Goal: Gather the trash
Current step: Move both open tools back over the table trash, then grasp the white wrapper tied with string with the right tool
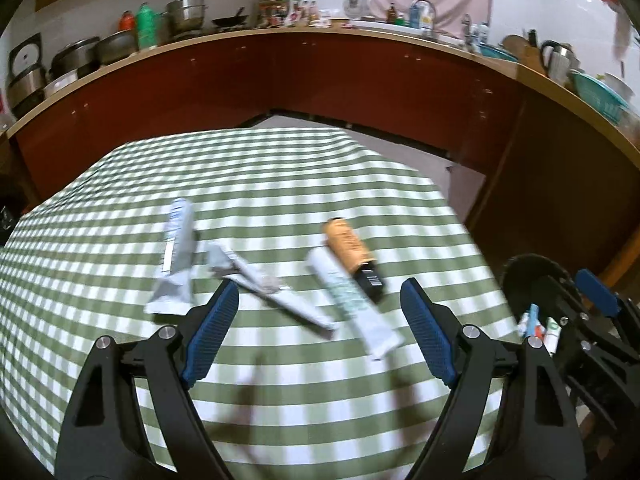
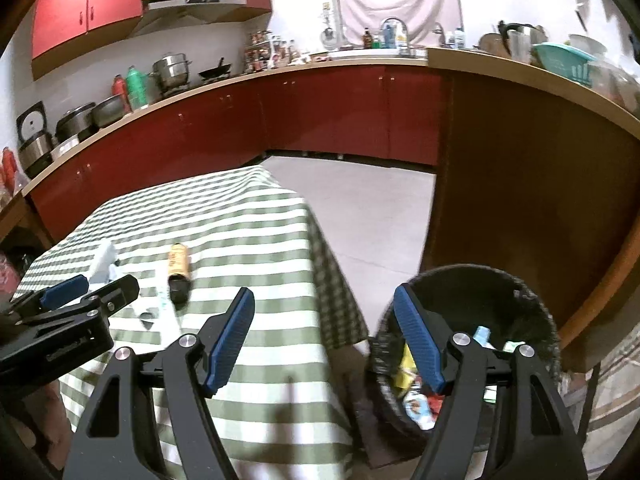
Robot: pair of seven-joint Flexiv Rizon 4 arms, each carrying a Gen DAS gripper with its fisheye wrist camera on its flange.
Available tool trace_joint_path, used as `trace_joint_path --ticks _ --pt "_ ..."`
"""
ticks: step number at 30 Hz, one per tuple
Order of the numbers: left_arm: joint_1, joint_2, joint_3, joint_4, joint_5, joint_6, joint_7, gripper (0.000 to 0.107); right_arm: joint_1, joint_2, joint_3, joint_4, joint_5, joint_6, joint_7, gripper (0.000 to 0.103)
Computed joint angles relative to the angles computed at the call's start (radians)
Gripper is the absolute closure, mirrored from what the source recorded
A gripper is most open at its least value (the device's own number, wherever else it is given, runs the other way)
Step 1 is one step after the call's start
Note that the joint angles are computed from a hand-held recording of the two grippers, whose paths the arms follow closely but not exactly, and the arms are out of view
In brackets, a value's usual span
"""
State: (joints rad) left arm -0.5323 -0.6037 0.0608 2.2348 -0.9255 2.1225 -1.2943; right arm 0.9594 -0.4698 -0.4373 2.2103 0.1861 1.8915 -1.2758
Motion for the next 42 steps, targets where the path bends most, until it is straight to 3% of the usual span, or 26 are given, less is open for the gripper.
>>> trace_joint_path --ticks 17,33,42 --pt "0.146 0.055 0.013 0.126 0.148 0.017 -0.140 0.026 0.054 -0.029 0.004 -0.064 -0.097 -0.061 0.037 0.033" --pt "0.276 0.071 0.027 0.192 0.315 0.019 -0.252 0.026 0.038 -0.058 0.051 -0.116 -0.235 -0.114 0.099 0.033" --pt "0.321 0.070 0.035 0.202 0.374 0.013 -0.287 0.026 0.004 -0.070 0.129 -0.152 -0.310 -0.135 0.103 0.045"
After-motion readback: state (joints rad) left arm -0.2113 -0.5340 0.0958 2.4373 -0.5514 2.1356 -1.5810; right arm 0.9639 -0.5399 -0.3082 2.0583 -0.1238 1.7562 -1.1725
